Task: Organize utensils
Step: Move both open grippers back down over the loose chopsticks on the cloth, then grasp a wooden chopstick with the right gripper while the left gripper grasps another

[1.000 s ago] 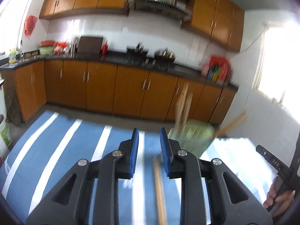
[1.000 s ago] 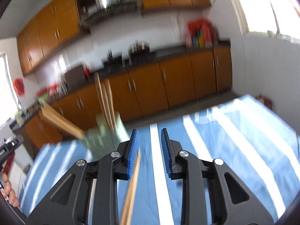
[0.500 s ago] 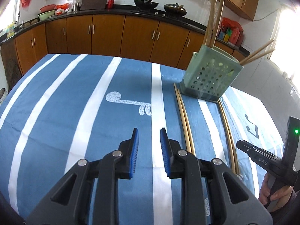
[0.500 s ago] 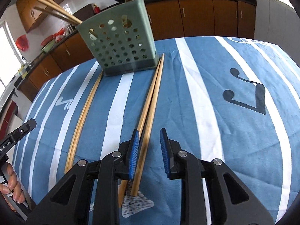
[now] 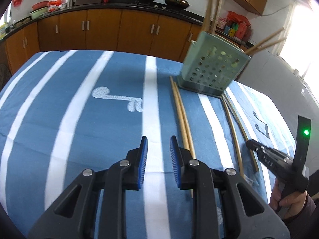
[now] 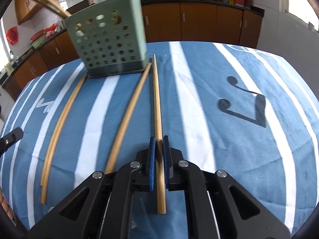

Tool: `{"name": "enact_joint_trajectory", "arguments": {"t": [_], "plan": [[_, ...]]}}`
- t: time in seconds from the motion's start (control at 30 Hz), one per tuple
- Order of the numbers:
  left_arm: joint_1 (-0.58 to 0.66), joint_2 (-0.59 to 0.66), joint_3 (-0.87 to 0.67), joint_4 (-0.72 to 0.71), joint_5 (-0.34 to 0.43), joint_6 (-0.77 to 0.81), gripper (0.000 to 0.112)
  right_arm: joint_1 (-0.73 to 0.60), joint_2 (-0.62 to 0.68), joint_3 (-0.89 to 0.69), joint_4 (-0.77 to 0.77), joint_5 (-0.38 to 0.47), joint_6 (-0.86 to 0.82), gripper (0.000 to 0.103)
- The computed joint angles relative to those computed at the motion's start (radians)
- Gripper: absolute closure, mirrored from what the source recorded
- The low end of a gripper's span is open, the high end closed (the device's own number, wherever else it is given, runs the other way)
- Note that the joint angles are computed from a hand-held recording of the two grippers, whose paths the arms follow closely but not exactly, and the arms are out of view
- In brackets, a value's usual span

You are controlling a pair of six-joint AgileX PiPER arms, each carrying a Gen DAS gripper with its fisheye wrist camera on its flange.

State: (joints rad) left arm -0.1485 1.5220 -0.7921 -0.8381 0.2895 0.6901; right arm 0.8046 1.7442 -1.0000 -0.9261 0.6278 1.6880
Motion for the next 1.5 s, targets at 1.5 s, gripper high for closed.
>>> {"name": "enact_joint_trajectory", "arguments": {"t": [1.5], "plan": [[-0.061, 0.177, -0.127, 0.743, -0.064, -0.803, 0.104, -0.049, -0.028, 0.058, -0.066, -0.008, 0.005, 0.095]]}}
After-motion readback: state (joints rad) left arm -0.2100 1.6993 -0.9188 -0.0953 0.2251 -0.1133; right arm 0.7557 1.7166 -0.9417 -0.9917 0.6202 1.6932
